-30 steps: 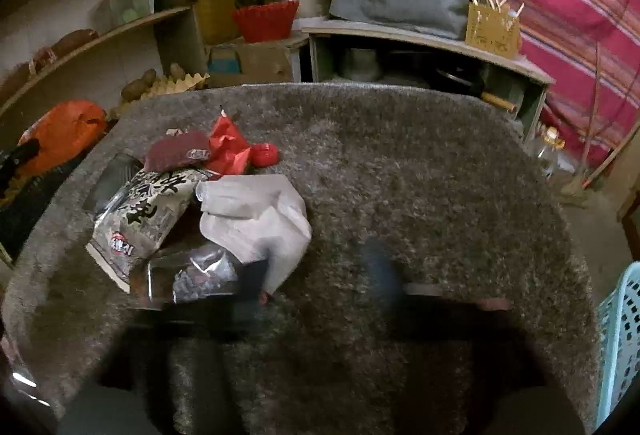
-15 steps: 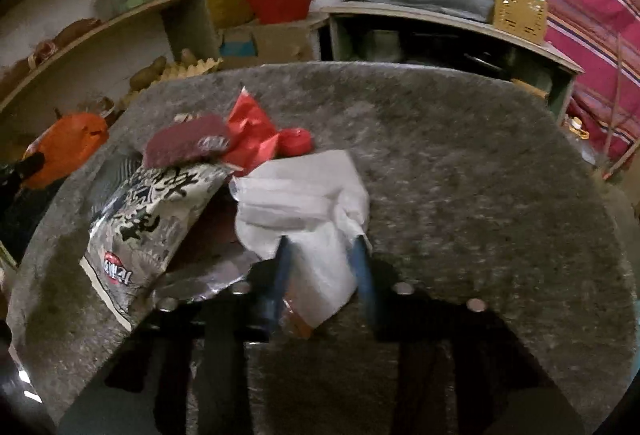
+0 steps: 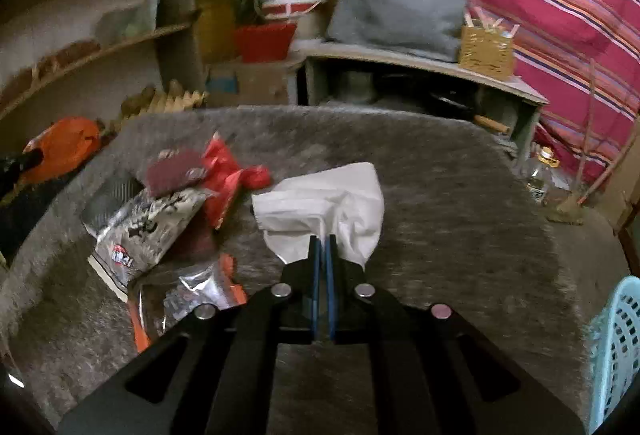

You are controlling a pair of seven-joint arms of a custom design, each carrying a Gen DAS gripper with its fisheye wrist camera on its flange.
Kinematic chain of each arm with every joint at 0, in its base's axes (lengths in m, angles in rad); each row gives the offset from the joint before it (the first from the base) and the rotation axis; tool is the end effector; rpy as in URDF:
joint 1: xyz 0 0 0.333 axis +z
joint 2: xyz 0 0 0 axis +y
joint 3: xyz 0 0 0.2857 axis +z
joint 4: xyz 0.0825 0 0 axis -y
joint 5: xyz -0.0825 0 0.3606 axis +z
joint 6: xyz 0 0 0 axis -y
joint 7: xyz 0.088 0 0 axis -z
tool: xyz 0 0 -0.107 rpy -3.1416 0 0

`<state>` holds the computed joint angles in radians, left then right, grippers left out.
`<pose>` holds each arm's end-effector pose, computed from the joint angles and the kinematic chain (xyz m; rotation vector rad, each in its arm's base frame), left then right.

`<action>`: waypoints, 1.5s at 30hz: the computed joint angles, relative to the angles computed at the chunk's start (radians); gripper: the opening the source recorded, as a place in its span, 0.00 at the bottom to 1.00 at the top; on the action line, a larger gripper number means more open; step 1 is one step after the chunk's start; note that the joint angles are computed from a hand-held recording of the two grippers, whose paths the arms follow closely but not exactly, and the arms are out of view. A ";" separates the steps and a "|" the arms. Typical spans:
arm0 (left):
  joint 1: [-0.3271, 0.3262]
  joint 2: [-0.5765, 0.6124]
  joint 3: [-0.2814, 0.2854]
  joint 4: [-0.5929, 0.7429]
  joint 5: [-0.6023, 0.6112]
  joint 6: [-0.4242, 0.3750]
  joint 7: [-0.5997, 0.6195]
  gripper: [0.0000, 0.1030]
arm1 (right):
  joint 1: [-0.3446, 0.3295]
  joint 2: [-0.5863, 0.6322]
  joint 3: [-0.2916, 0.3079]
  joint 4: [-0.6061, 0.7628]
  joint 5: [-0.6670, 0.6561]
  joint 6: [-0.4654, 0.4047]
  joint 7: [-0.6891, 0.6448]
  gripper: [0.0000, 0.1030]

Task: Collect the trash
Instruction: 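Carry the tissue and orange snack bag over the basket with both tools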

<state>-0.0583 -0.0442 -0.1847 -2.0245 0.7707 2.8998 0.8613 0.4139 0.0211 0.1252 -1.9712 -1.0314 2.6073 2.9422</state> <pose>0.5383 -0.1780 0.5430 -1.4312 1.7566 -0.8136 0.4892 0.3133 0.4987 -1.5897 1.7206 -0.8320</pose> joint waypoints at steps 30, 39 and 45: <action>-0.393 0.206 -0.116 0.273 0.166 -0.050 -0.197 0.05 | -0.292 -0.906 0.047 -0.762 0.224 -0.068 -0.075 0.03; -0.551 0.328 -0.099 0.370 0.056 -0.027 -0.073 0.05 | -0.375 -1.153 0.016 -0.934 0.349 -0.100 -0.187 0.03; -0.635 0.388 -0.085 0.425 -0.033 -0.026 0.019 0.05 | -0.412 -1.254 -0.006 -1.007 0.404 -0.093 -0.233 0.03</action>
<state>-0.6936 0.3438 -0.2701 -1.5999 0.7375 2.8738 0.8805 0.0023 -1.2327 0.1193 -2.9783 -0.6276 2.5142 2.7096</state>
